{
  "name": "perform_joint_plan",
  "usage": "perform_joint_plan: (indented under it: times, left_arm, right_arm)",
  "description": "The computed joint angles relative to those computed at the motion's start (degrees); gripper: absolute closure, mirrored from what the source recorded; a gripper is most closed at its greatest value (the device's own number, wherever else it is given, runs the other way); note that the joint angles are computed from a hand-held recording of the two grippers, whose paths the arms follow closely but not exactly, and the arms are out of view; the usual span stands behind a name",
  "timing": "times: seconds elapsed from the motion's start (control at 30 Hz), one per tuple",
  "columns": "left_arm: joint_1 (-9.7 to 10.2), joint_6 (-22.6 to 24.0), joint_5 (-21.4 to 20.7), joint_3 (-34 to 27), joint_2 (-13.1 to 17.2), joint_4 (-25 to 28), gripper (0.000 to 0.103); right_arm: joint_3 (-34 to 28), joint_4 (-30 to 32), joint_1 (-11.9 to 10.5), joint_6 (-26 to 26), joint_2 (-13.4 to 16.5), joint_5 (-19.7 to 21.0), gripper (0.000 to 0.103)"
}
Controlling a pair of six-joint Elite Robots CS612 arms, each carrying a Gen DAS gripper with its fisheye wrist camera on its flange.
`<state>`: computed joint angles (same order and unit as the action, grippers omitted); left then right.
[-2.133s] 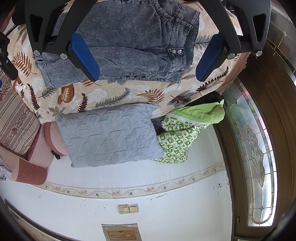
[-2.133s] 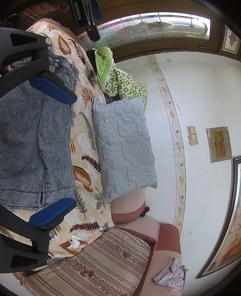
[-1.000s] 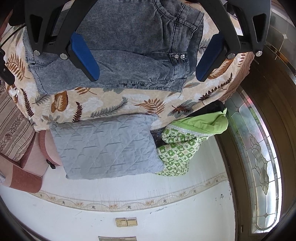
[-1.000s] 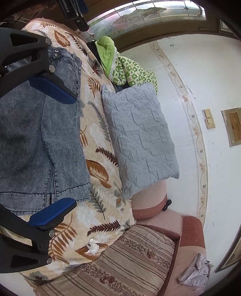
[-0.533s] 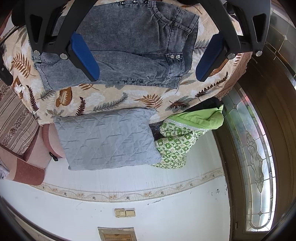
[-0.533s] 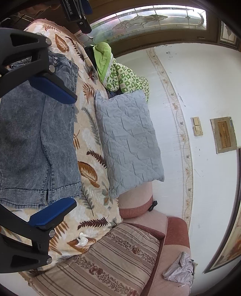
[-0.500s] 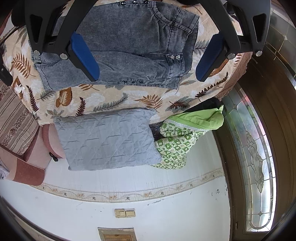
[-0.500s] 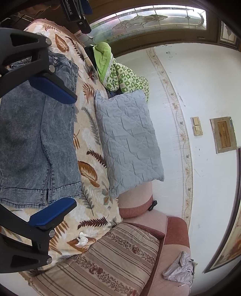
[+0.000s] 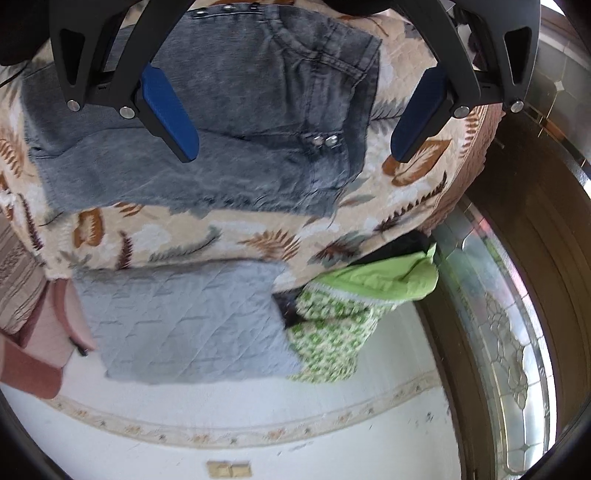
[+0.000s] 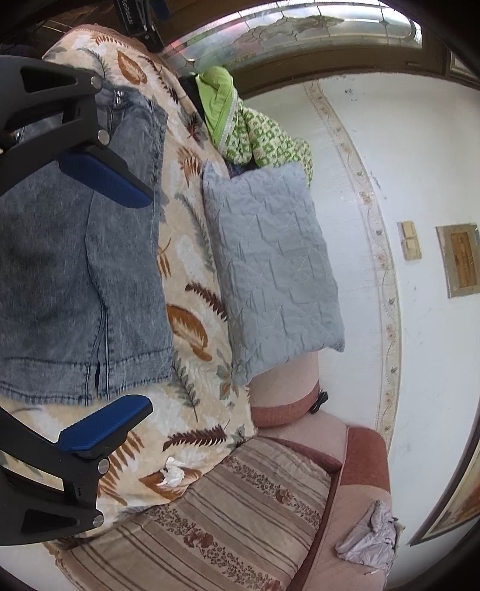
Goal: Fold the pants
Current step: 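Lower both tools onto the jeans waistband and close both grippers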
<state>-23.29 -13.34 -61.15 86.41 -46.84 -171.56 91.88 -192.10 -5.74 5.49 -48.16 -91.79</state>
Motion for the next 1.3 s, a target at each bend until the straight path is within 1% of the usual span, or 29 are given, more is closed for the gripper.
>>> perform_joint_plan:
  times: [0.13, 0.23, 0.37, 0.47, 0.5, 0.57, 0.63, 0.7, 0.83, 0.97, 1.07, 1.13, 1.17, 1.2, 1.23, 1.27, 1.3]
  left_arm:
    - [2.24, -3.2, 0.4, -3.2, 2.2, 7.2, 0.000]
    - [3.77, -4.8, -0.4, -5.7, 3.8, 11.5, 0.000]
    - [5.79, -4.6, -3.5, -10.2, 6.4, 15.9, 0.000]
    - [7.56, -4.4, -6.9, -15.7, 9.2, 20.8, 0.000]
    - [8.09, -4.5, -7.4, -17.7, 10.2, 22.8, 0.000]
    - [9.12, -4.8, -8.7, -22.2, 12.4, 27.0, 0.000]
    - [10.21, -6.1, -10.5, -26.9, 14.6, 31.5, 0.000]
    - [11.01, -7.6, -11.2, -31.3, 16.6, 35.8, 0.000]
    - [12.09, -9.6, -13.8, -38.8, 20.4, 41.1, 0.000]
    - [12.74, -11.1, -19.0, -47.6, 24.9, 46.2, 0.000]
    - [12.99, -12.2, -22.4, -56.7, 29.9, 52.8, 0.000]
    - [13.07, -12.5, -24.9, -62.0, 32.9, 56.2, 0.000]
    - [13.09, -12.5, -26.3, -64.7, 34.4, 58.0, 0.003]
    - [13.14, -12.5, -27.8, -66.8, 35.6, 59.2, 0.015]
    - [13.24, -12.5, -30.0, -69.0, 36.9, 60.6, 0.024]
    - [13.30, -12.5, -31.7, -70.6, 37.9, 61.6, 0.039]
    - [13.08, -12.5, -31.1, -70.6, 38.0, 61.3, 0.040]
  right_arm:
    - [-2.6, 6.5, -2.0, 2.0, 1.4, 0.4, 0.001]
    - [-6.0, 11.9, -3.2, 1.9, 3.3, 1.4, 0.001]
    - [-11.6, 17.8, -4.4, 2.4, 6.7, 3.0, 0.001]
    - [-16.6, 22.6, -5.3, 5.3, 9.7, 5.1, 0.002]
    - [-18.0, 23.8, -5.5, 6.6, 10.6, 5.7, 0.003]
    - [-20.3, 25.0, -5.8, 9.4, 12.1, 6.6, 0.003]
    - [-21.9, 24.6, -6.0, 12.3, 13.3, 7.7, 0.003]
    - [-23.5, 24.6, -6.1, 13.7, 14.5, 8.1, 0.003]
    - [-27.1, 26.4, -5.8, 13.3, 16.7, 6.7, 0.003]
    - [-29.3, 28.5, -6.1, 12.9, 18.0, 6.4, 0.003]
    - [-30.3, 29.3, -6.4, 12.9, 18.6, 6.7, 0.003]
    - [-30.6, 29.3, -6.6, 12.8, 18.7, 7.1, 0.003]
    - [-30.7, 29.3, -6.7, 12.9, 18.8, 7.2, 0.003]
    - [-31.0, 29.4, -7.0, 13.5, 19.0, 7.7, 0.003]
    - [-31.3, 29.5, -7.2, 14.3, 19.2, 8.3, 0.003]
    - [-31.7, 29.5, -7.5, 15.3, 19.4, 9.3, 0.003]
    - [-32.1, 29.6, -7.7, 16.1, 19.7, 10.5, 0.003]
